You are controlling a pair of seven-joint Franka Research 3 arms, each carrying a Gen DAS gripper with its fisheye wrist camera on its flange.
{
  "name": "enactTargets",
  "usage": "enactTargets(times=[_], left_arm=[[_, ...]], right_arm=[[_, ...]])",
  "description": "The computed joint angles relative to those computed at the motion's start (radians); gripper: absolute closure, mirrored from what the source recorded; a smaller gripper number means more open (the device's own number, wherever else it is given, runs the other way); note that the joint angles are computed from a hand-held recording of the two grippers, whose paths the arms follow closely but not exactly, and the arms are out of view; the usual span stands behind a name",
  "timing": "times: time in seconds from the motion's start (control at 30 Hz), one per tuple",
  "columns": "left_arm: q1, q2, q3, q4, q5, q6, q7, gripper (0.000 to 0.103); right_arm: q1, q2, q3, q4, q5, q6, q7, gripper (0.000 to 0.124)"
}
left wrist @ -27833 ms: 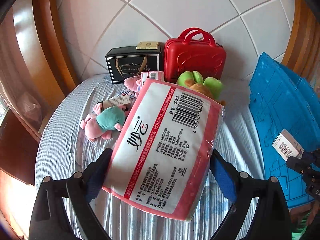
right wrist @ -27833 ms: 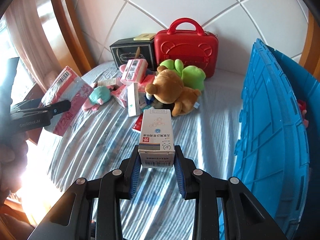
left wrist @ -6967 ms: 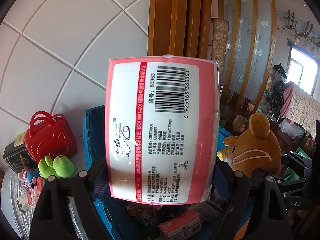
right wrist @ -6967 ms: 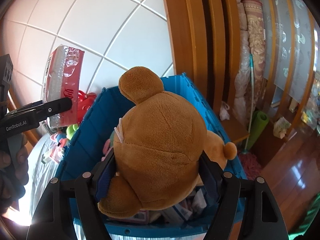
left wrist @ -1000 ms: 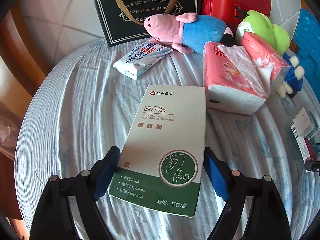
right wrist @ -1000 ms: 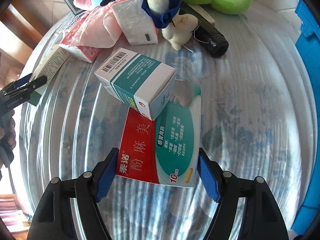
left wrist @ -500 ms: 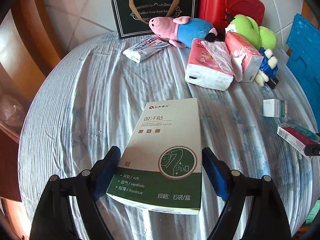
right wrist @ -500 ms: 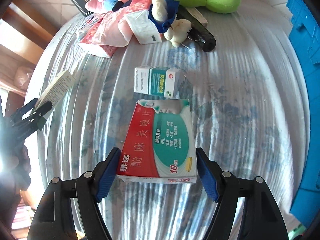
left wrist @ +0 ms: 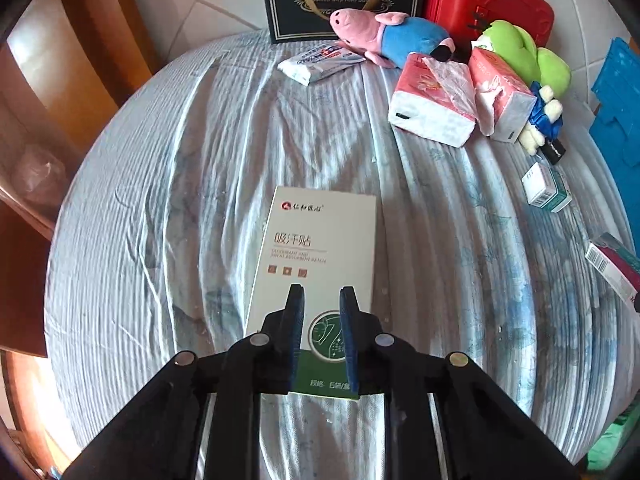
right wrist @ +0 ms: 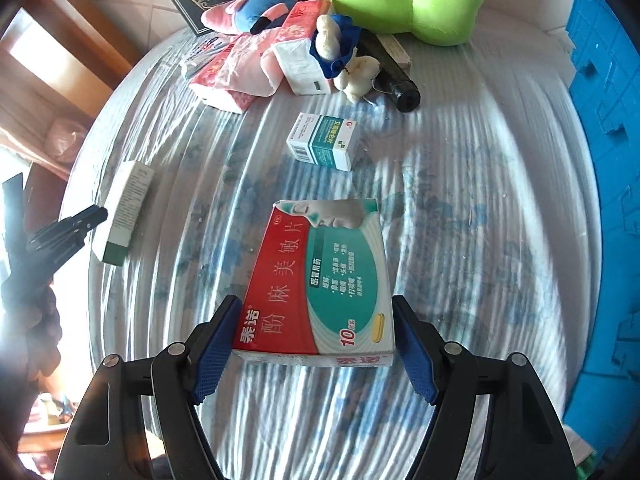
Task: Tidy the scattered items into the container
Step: 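Grasp the white-green patch box with the left gripper while the right gripper grasps the red-green medicine box, then lift and carry the patch box and medicine box over the blue crate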
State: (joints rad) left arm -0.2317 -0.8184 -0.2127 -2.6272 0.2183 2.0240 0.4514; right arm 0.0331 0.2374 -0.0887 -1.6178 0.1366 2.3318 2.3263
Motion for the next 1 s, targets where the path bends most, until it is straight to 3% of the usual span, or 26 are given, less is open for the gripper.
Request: enactTargets(times=[0.03, 0.07, 0.1, 0.17, 0.2, 0.5, 0.6, 1.0], left_arm=[[-0.004, -0.022, 0.010, -0.025, -0.021, 0.019, -0.019, 0.085], [-0.006, -0.030, 0.016, -0.038, -0.036, 0.026, -0.026, 0.075], [-0.007, -0.031, 0.021, -0.045, -0.040, 0.029, -0.023, 0.055], [-0.007, -0.034, 0.030, -0.063, -0.041, 0.051, -0.008, 0.028], [-0.004, -0.033, 0.029, -0.068, -0.035, 0.060, 0.000, 0.025], [0.020, 0.069, 0.086, -0.079, -0.081, 0.114, 0.127, 0.025], [0.037, 0.082, 0.072, -0.069, -0.079, 0.114, 0.136, 0.027], [0.031, 0.037, -0.034, 0.040, 0.019, -0.070, 0.013, 0.027]], right_arm=[[0.002, -0.013, 0.001, -0.017, 0.000, 0.006, 0.002, 0.050], [0.003, -0.016, 0.002, -0.025, 0.002, 0.012, 0.004, 0.050], [0.004, -0.022, 0.003, -0.037, 0.004, 0.019, 0.007, 0.050], [0.006, -0.028, 0.005, -0.052, 0.009, 0.028, 0.014, 0.050], [0.007, -0.030, 0.005, -0.057, 0.010, 0.030, 0.018, 0.050], [0.018, -0.052, 0.004, -0.084, -0.016, 0.038, 0.080, 0.050], [0.019, -0.047, 0.004, -0.075, -0.025, 0.029, 0.096, 0.050], [0.035, -0.045, -0.001, -0.037, -0.112, 0.013, 0.135, 0.050]])
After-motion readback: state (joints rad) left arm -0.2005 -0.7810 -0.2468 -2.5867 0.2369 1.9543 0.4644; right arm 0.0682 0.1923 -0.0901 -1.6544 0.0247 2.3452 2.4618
